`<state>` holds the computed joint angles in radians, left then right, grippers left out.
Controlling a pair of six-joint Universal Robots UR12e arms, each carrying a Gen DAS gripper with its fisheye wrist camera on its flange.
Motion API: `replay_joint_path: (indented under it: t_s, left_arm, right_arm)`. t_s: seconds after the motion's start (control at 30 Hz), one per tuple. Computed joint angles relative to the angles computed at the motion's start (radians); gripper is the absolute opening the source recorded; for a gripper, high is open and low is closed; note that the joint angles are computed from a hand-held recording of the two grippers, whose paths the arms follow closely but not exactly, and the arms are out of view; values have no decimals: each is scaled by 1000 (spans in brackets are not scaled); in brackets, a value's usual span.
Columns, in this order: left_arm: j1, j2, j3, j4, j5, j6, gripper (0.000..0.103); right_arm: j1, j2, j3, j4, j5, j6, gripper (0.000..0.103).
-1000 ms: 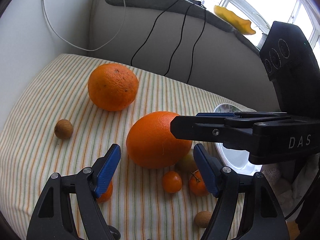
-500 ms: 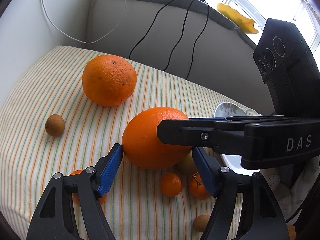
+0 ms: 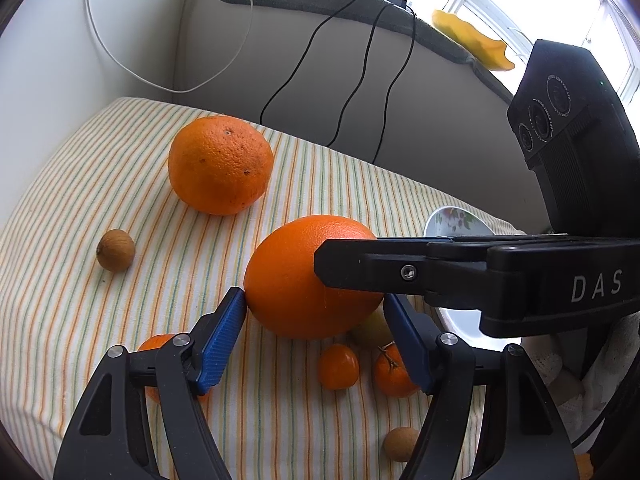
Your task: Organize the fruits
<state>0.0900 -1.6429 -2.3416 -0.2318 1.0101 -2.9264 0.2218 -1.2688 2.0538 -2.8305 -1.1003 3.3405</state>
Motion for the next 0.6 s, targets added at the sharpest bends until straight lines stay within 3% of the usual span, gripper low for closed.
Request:
replay_joint_path:
  t_s: [0.6]
  left_arm:
    - [-16, 64, -24, 35, -7, 2, 71]
  right_arm:
    - [-14, -77, 56, -50, -9, 1, 60]
